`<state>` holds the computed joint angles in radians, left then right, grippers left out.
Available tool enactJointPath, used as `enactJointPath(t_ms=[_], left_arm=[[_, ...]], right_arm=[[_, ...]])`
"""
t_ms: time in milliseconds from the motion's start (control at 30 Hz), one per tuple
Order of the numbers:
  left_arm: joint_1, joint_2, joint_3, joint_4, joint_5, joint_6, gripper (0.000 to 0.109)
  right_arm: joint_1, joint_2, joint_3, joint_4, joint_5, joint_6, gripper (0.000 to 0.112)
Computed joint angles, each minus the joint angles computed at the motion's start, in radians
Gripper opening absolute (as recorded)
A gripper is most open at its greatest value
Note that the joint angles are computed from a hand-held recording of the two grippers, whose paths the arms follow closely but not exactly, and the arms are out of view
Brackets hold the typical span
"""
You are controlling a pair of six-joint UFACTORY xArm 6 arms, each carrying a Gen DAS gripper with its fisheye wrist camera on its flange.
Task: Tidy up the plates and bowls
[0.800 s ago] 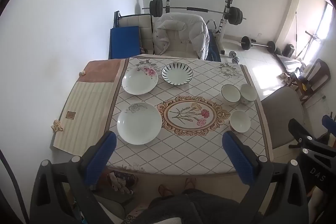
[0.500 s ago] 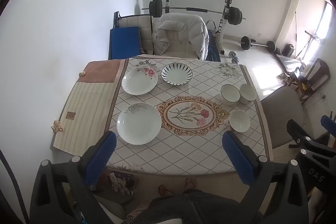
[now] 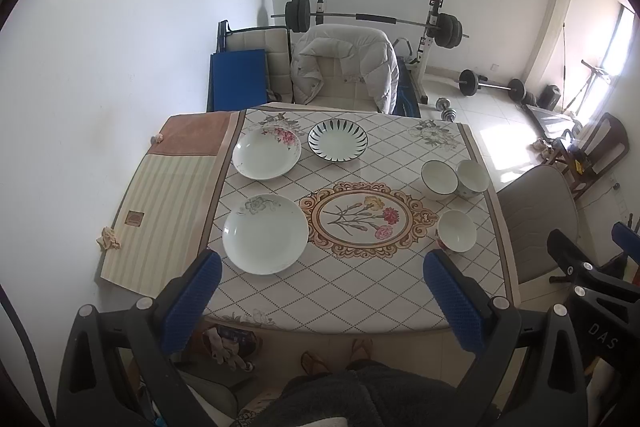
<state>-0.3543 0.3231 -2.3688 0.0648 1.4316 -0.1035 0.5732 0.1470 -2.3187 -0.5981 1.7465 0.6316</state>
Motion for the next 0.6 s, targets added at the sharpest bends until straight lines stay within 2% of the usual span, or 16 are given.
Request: enactJointPath(t_ms=[100, 333, 600], left_arm=[[0.009, -0.032, 0.063, -0.002, -0.036, 0.000, 0.103], [0.007, -0.055, 0.107, 0.010, -0.071, -0.005, 0.103], [0.002, -0.079, 0.143, 0.011, -0.086, -0.007, 0.103]], right_arm=[[-0.001, -0.008, 0.013, 0.001, -0.006, 0.003, 0.103], [0.012, 0.014, -0.023, -0.022, 0.005, -0.013, 0.103], [0.018, 0.015, -0.029, -0.028, 0.015, -0.008, 0.103]])
